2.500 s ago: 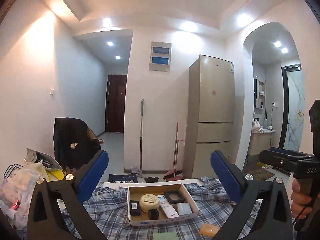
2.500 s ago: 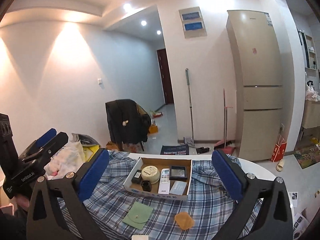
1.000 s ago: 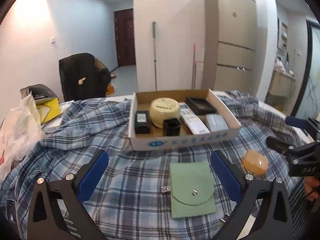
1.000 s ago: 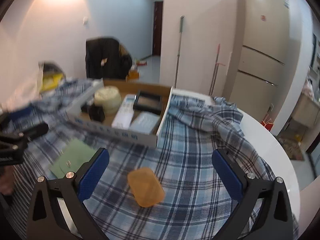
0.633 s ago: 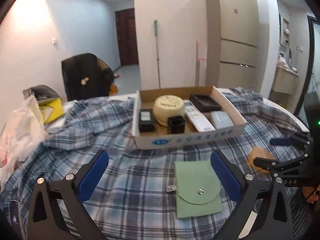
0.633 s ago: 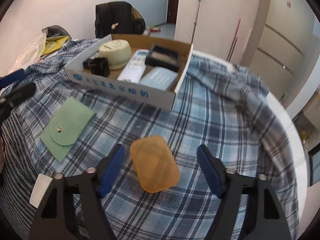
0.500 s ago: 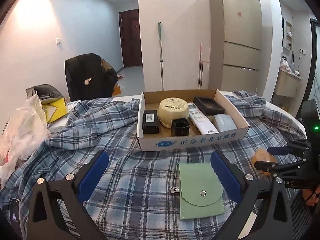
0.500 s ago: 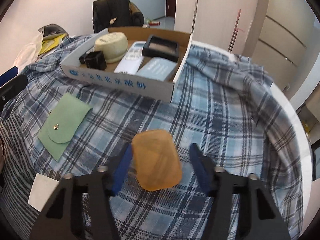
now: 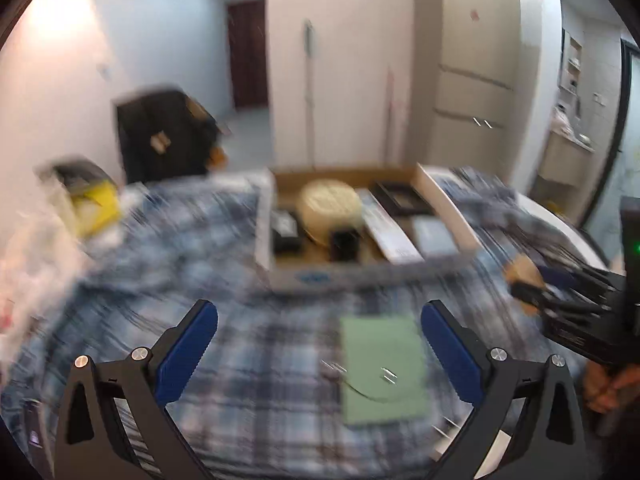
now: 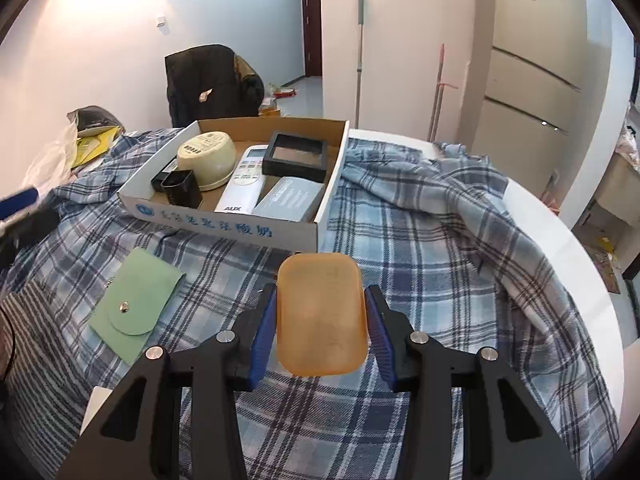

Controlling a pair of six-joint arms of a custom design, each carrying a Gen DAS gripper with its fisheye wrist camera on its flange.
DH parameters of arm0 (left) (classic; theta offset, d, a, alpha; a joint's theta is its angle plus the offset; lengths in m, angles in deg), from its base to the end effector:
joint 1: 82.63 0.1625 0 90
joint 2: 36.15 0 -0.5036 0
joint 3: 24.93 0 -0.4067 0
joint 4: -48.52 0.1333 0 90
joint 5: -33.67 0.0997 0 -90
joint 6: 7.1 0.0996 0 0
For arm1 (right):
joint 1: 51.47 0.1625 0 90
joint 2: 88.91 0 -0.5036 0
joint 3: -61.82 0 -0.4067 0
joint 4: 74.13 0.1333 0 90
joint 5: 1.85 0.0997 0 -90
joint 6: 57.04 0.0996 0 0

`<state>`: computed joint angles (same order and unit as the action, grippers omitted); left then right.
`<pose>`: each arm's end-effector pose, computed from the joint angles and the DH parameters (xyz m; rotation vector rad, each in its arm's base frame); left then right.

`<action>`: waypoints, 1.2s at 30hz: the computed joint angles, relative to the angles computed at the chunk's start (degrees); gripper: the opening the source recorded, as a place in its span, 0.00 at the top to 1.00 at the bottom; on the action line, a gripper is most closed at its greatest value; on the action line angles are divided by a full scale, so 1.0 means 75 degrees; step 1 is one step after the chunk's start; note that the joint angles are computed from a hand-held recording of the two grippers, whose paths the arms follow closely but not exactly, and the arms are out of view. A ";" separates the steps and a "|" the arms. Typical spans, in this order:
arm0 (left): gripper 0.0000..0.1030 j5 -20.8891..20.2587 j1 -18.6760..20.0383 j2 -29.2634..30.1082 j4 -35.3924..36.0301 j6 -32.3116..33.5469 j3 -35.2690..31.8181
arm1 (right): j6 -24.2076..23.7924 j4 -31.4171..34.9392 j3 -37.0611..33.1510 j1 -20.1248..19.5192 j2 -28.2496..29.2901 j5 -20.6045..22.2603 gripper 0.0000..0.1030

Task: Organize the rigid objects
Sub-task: 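Grasp the orange translucent case with the right tool while the left tool grasps the green pouch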

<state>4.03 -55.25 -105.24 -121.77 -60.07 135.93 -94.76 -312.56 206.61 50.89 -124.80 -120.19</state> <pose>-0.1254 -0.3125 0.1583 0.3187 2.2201 -0.9818 0.1716 -0.3811 0.0688 0.8274 -2.2912 0.7160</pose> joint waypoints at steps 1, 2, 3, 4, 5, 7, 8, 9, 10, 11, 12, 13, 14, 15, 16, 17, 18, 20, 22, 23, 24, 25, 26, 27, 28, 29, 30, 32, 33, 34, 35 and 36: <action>0.00 -0.0403 0.0259 -0.0013 -0.0026 0.0257 -0.0171 | -0.0035 -0.0032 -0.0029 0.0029 0.0030 -0.0066 0.59; 0.01 -0.0762 0.0552 -0.0042 0.0136 0.0427 -0.0392 | -0.0076 -0.0116 -0.0044 0.0056 0.0083 -0.0131 0.59; 0.04 -0.1004 0.0790 -0.0041 0.0272 0.0551 -0.0579 | -0.0107 -0.0166 -0.0045 0.0055 0.0092 -0.0162 0.59; 0.06 -0.1144 0.0927 -0.0004 0.0389 0.0591 -0.0708 | -0.0110 -0.0241 -0.0047 0.0052 0.0117 -0.0201 0.59; 0.08 -0.1291 0.1084 0.0006 0.0618 0.0632 -0.0878 | -0.0072 -0.0291 -0.0062 0.0057 0.0123 -0.0263 0.59; 0.09 -0.1617 0.1314 0.0071 0.0837 0.0745 -0.1112 | -0.0017 -0.0337 -0.0029 0.0009 0.0091 -0.0234 0.59; 0.11 -0.1809 0.1433 0.0121 0.0904 0.0814 -0.1220 | 0.0017 -0.0302 -0.0026 -0.0008 0.0059 -0.0217 0.59; 0.15 -0.1947 0.1519 0.0183 0.0965 0.0840 -0.1311 | 0.0023 -0.0290 -0.0039 -0.0009 0.0060 -0.0232 0.59; 0.16 -0.2112 0.1601 0.0263 0.1101 0.0857 -0.1429 | 0.0018 -0.0272 -0.0049 -0.0006 0.0066 -0.0247 0.59; 0.16 -0.2234 0.1653 0.0338 0.1133 0.0928 -0.1505 | -0.0001 -0.0258 -0.0056 0.0003 0.0070 -0.0262 0.59; 0.16 -0.2325 0.1692 0.0440 0.1167 0.1005 -0.1582 | -0.0023 -0.0283 -0.0054 0.0015 0.0080 -0.0272 0.59; 0.16 -0.2341 0.1739 0.0548 0.1176 0.1077 -0.1646 | -0.0046 -0.0336 -0.0045 0.0020 0.0099 -0.0272 0.59; 0.16 -0.2369 0.1770 0.0667 0.1222 0.1142 -0.1724 | -0.0067 -0.0387 -0.0040 0.0031 0.0107 -0.0277 0.59; 0.16 -0.2445 0.1829 0.0766 0.1239 0.1241 -0.1805 | -0.0081 -0.0447 -0.0038 0.0037 0.0129 -0.0280 0.59; 0.16 -0.2541 0.1928 0.0868 0.1295 0.1290 -0.1911 | -0.0097 -0.0492 -0.0035 0.0039 0.0137 -0.0284 0.59; 0.16 -0.2590 0.1993 0.0932 0.1383 0.1248 -0.1989 | -0.0103 -0.0511 -0.0034 0.0033 0.0138 -0.0288 0.59; 0.16 -0.2643 0.2060 0.0995 0.1444 0.1209 -0.2062 | -0.0083 -0.0488 -0.0034 0.0022 0.0128 -0.0292 0.59; 0.16 -0.2713 0.2152 0.1063 0.1446 0.1251 -0.2120 | -0.0040 -0.0427 -0.0042 0.0013 0.0112 -0.0305 0.59; 0.16 -0.2614 0.2161 0.1114 0.1480 0.1242 -0.2125 | -0.0020 -0.0388 -0.0049 0.0004 0.0094 -0.0309 0.59; 0.16 -0.2585 0.2169 0.1126 0.1569 0.1220 -0.2138 | -0.0010 -0.0384 -0.0050 0.0004 0.0093 -0.0314 0.59; 0.16 -0.2701 0.2233 0.1121 0.1579 0.1295 -0.2149 | 0.0004 -0.0384 -0.0050 0.0005 0.0094 -0.0321 0.59; 0.17 -0.2774 0.2297 0.1138 0.1540 0.1371 -0.2172 | 0.0009 -0.0393 -0.0047 0.0000 0.0096 -0.0323 0.59; 0.22 -0.2744 0.2315 0.1126 0.1632 0.1345 -0.2184 | 0.0015 -0.0379 -0.0048 -0.0009 0.0090 -0.0317 0.59; 0.28 -0.2583 0.2285 0.1161 0.1704 0.1298 -0.2181 | 0.0022 -0.0345 -0.0050 -0.0017 0.0080 -0.0308 0.59; 0.28 -0.2431 0.2246 0.1202 0.1735 0.1273 -0.2169 | 0.0027 -0.0317 -0.0057 -0.0019 0.0077 -0.0314 0.59; 0.28 -0.2391 0.2237 0.1191 0.1694 0.1294 -0.2141 | 0.0035 -0.0291 -0.0066 -0.0018 0.0076 -0.0323 0.59; 0.29 -0.2401 0.2240 0.1166 0.1663 0.1307 -0.2122 | 0.0043 -0.0281 -0.0066 -0.0018 0.0076 -0.0326 0.59; 0.30 -0.2508 0.2247 0.1033 0.1562 0.1357 -0.2052 | 0.0074 -0.0245 -0.0069 -0.0028 0.0068 -0.0320 0.59; 0.30 -0.2529 0.2222 0.0936 0.1560 0.1371 -0.2003 | 0.0097 -0.0240 -0.0072 -0.0032 0.0068 -0.0329 0.59; 0.30 -0.2486 0.2131 0.0830 0.1611 0.1333 -0.1957 | 0.0121 -0.0206 -0.0074 -0.0045 0.0053 -0.0321 0.59; 0.30 -0.2420 0.2035 0.0741 0.1648 0.1291 -0.1906 | 0.0158 -0.0144 -0.0074 -0.0062 0.0025 -0.0302 0.59; 0.30 -0.2357 0.1930 0.0587 0.1735 0.1239 -0.1830 | 0.0189 -0.0110 -0.0074 -0.0075 0.0010 -0.0294 0.59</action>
<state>-13.65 -40.78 -100.83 -108.76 -50.78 122.20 -93.35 -313.39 206.06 50.33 -124.72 -122.39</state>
